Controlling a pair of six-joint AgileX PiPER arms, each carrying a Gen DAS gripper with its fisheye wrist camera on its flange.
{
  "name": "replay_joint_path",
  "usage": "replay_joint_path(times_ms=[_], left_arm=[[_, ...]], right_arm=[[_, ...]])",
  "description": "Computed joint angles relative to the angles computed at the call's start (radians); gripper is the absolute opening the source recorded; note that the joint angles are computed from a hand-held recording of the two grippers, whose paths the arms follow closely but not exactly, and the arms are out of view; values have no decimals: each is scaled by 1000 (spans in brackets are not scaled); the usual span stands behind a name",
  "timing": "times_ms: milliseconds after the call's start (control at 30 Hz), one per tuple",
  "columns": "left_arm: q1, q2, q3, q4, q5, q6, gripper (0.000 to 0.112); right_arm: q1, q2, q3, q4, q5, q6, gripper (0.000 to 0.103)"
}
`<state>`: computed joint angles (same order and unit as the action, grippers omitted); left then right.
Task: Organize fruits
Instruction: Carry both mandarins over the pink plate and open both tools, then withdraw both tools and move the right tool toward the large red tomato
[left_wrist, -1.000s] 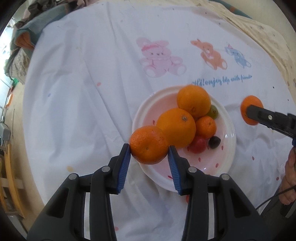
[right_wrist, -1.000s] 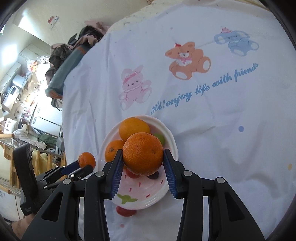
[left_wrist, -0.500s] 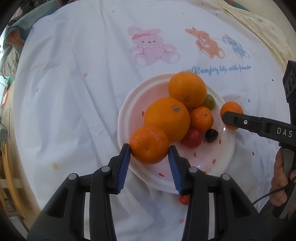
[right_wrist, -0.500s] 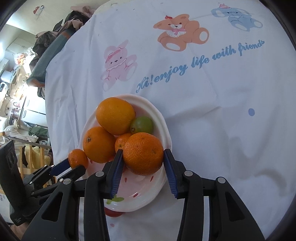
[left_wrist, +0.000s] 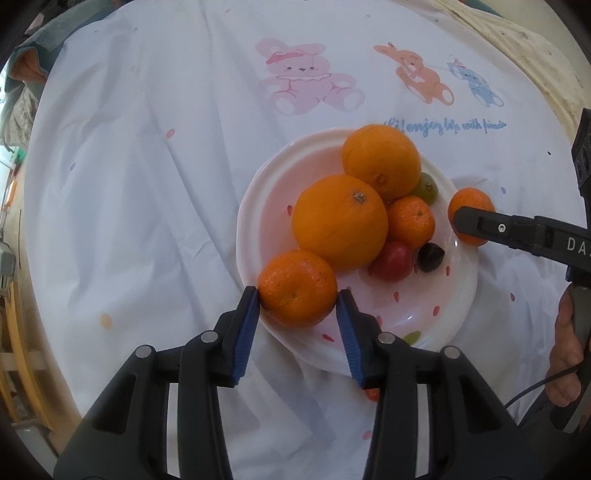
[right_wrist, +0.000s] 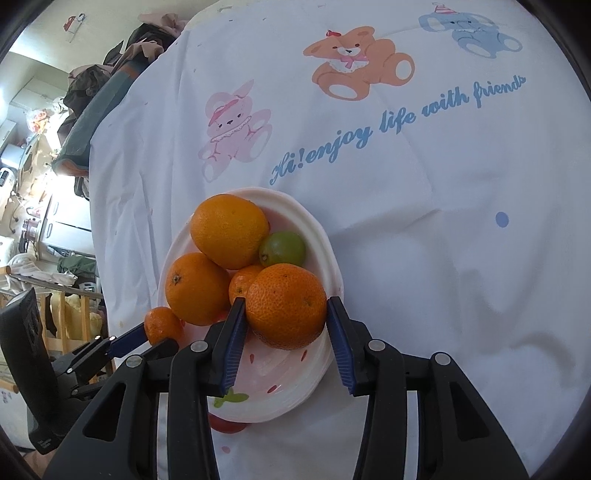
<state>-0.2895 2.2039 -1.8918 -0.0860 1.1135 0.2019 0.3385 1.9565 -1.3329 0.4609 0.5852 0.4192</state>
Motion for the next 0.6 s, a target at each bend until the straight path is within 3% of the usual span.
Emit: replay_joint_path(times_ms=[67,133,167,500,600], left_arm=[[-3,-7,6,17,-6,-21,50],[-11,-36,36,40,-45,-36,81],[-13,-52,52,47,-65,-37,83],[47,-130,101,8,-63,-55,84],[66,-210,173,10,-109,-73,84]], right_arm=[[2,-11,10,5,-24,-3,60],[9,-30,18,-28,-48,20,68],[13,-38,18,-60,-51,44,70],[31,-166,130,-155,-91,191,70],[52,-207,157,-182,-96,233,70]])
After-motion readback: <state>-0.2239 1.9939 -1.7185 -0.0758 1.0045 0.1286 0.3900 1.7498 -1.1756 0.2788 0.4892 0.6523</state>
